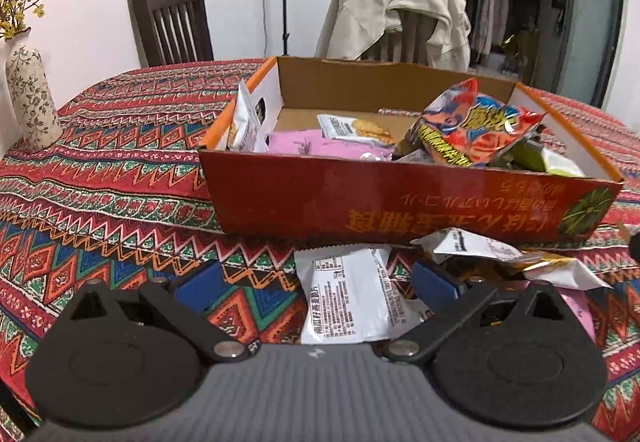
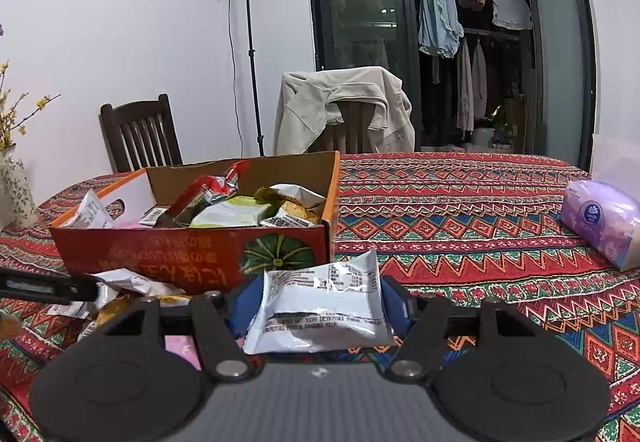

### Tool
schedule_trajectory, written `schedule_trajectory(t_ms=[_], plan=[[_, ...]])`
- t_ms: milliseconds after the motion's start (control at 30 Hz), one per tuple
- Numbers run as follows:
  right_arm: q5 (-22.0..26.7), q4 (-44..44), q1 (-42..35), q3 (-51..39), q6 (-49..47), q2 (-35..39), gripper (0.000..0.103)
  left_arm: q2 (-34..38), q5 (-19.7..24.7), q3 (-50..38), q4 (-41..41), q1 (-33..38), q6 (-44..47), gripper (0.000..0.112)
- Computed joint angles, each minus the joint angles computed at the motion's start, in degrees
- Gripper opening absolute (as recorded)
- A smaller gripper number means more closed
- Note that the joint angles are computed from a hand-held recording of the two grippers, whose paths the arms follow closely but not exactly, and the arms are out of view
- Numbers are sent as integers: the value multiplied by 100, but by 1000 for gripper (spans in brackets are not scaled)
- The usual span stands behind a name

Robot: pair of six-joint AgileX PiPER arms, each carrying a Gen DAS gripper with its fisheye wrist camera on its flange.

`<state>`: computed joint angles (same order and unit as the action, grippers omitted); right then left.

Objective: Organize snacks
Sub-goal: 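Grasp a white packet with the right gripper while the left gripper grasps another white packet, then carry both white packets over the box and open both grippers to drop them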

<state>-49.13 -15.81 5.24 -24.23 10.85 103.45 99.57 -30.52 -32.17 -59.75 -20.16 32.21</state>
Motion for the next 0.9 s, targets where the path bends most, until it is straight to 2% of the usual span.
schedule_trajectory(t_ms=[100,200,233,267,667,900], plan=[[-47,-87,-7,36,-27,-4,64,134,74,-116,-96,12,72,88],[-54,-143,-22,44,-18,-10,64,218,151,-141,55,30,-12,65],[-48,-163,-31,38,-1,-8,64,237,14,-93,115,-41,-78,52],[-44,-156,-24,35,3,-5,64,228,-12,-62,252,-61,-187,47],[144,-68,11,-97,75,62,64,-216,-406,536,874,-239,-786,45],[-173,-126,-39,40,43,51,64,-821,-530,1019,1101,-187,-871,45]])
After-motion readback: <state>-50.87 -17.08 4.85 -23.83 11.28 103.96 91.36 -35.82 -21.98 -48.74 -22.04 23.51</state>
